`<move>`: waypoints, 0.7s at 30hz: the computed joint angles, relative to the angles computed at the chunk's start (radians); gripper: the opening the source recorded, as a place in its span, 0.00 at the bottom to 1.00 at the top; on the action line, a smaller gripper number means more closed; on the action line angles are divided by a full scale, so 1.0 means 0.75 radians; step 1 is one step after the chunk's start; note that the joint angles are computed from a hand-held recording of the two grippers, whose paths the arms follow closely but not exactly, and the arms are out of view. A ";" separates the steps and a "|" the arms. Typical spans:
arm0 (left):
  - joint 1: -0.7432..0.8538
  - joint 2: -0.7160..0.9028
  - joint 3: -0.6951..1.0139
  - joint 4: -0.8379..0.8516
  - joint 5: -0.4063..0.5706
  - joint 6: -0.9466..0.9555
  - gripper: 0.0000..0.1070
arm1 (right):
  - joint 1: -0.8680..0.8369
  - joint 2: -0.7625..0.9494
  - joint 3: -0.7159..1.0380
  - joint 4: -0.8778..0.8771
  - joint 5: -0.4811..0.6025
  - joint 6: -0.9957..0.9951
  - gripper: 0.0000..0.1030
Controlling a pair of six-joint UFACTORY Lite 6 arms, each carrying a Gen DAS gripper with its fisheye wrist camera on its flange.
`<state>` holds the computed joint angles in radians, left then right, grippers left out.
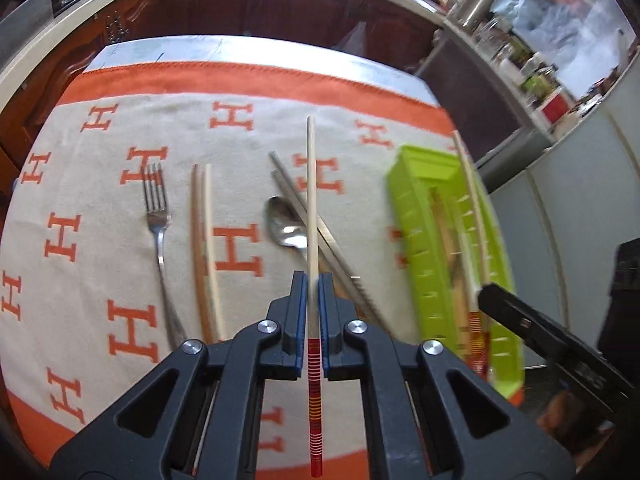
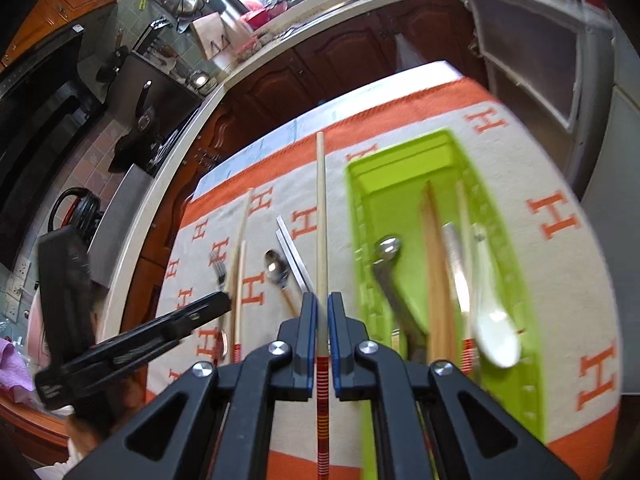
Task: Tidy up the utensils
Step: 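Carry both chopsticks into the green tray and open both tools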
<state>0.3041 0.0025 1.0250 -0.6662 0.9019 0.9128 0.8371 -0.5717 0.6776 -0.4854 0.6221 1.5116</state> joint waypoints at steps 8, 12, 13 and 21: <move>-0.237 -0.165 -0.026 -0.052 0.144 -0.203 0.03 | -0.096 -0.112 0.001 0.059 0.263 -0.221 0.05; -0.447 -0.192 -0.104 -0.054 0.046 -0.337 0.03 | -0.174 -0.113 -0.048 0.146 0.232 -0.345 0.06; -0.483 -0.196 -0.123 -0.060 0.027 -0.351 0.03 | -0.181 -0.108 -0.056 0.163 0.227 -0.354 0.06; -0.633 -0.326 -0.292 0.033 -0.149 -0.375 0.04 | -0.138 -0.169 -0.104 0.157 0.236 -0.281 0.11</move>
